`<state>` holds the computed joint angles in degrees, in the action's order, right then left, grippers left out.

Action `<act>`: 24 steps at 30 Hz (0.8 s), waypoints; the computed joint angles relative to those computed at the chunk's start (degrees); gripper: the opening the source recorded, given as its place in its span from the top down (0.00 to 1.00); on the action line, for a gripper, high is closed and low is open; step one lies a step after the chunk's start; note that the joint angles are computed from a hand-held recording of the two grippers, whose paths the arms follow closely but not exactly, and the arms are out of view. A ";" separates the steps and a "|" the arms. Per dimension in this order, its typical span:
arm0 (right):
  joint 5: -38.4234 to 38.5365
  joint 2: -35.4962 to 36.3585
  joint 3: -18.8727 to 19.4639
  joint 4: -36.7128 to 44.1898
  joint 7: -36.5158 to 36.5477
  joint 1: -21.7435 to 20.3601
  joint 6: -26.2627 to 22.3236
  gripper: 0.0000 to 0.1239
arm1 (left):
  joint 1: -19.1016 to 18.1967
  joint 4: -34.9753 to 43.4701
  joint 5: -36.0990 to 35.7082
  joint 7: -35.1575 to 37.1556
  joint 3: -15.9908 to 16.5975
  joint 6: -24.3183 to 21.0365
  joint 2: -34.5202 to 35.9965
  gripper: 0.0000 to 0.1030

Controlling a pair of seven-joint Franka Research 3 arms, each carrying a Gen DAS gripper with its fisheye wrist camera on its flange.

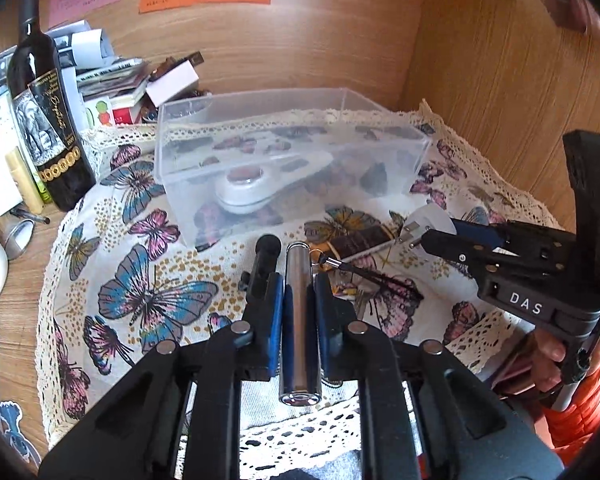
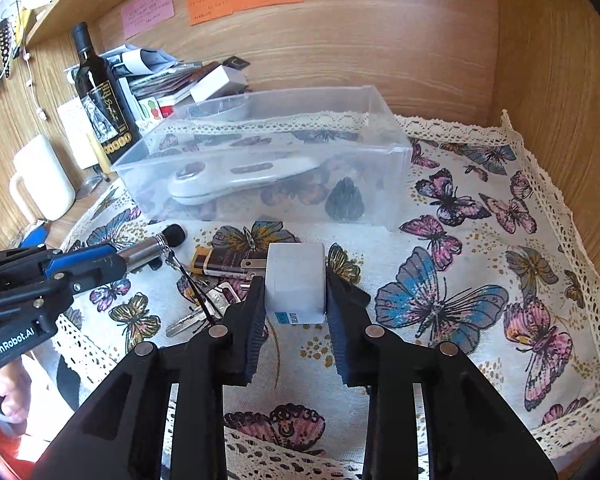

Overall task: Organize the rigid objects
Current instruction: 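Grasp the silver metal cylinder with the left tool while the right tool grasps the white cube plug, then lower both held items into the clear box and open both tools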

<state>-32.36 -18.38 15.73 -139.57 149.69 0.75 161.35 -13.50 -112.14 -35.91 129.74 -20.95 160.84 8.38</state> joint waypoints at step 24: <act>-16.56 0.89 1.35 9.89 9.14 -5.87 0.49 0.78 | 0.99 11.11 -14.24 8.14 -0.81 7.33 2.13 0.86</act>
<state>-48.92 -17.49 17.08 -129.67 158.83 -5.12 161.84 -12.51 -101.03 -50.15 137.88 -21.77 168.17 10.51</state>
